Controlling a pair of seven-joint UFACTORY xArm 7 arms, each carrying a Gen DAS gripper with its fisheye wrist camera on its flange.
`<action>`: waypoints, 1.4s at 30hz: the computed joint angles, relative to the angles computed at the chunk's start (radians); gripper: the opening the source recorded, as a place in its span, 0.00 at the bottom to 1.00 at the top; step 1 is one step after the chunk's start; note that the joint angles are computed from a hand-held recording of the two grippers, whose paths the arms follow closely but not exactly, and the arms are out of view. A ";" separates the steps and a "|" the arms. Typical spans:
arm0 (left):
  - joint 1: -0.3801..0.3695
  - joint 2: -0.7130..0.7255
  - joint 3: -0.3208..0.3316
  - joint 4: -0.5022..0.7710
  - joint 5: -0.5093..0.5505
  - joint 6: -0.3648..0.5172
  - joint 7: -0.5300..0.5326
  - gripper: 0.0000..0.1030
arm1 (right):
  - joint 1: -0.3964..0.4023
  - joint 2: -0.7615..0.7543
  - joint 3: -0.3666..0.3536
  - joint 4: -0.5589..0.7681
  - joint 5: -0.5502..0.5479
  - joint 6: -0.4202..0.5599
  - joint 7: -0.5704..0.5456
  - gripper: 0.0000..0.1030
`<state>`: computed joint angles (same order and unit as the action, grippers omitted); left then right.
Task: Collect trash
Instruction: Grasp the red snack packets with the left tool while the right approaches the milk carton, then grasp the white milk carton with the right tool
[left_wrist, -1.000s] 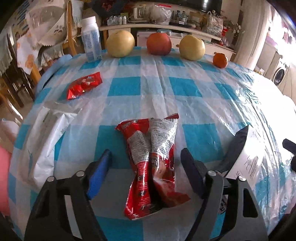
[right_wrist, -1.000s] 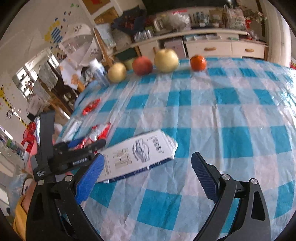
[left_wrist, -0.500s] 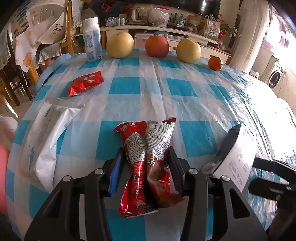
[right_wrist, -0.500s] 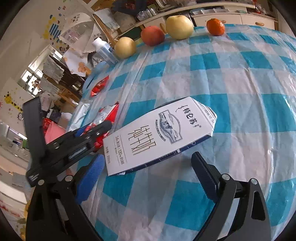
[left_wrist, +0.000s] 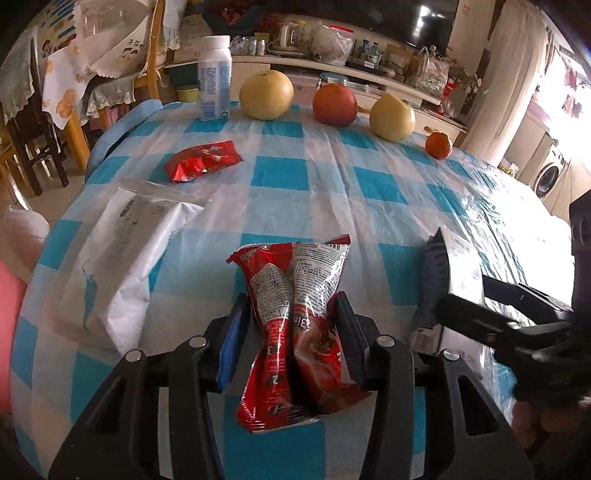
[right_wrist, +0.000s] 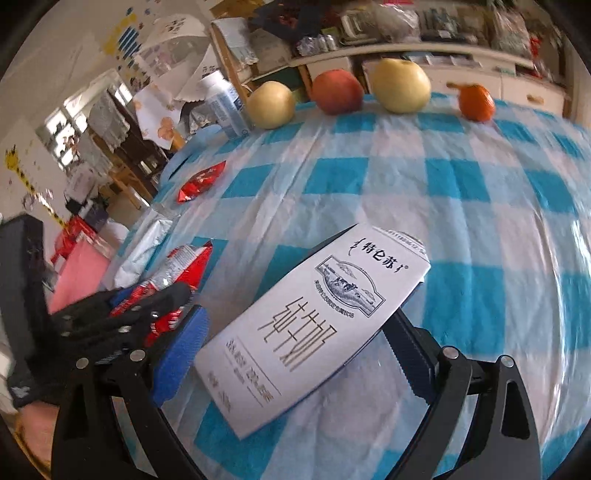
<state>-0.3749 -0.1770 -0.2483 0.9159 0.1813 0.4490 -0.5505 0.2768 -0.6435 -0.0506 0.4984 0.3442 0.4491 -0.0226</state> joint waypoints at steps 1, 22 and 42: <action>-0.001 -0.002 0.008 -0.004 -0.013 -0.003 0.011 0.47 | -0.006 0.013 0.016 0.002 -0.016 -0.017 0.000 0.91; 0.008 -0.035 0.057 -0.034 -0.205 -0.087 0.204 0.47 | -0.021 -0.007 0.112 -0.029 -0.104 -0.077 0.143 0.91; -0.017 -0.034 0.085 -0.051 -0.324 -0.097 0.341 0.47 | -0.054 -0.019 0.104 -0.046 -0.234 -0.092 0.256 0.53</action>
<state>-0.3916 -0.2109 -0.1630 0.8653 -0.1423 0.3517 -0.2098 0.2224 -0.6621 0.0535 0.4521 0.1104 0.3570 0.2339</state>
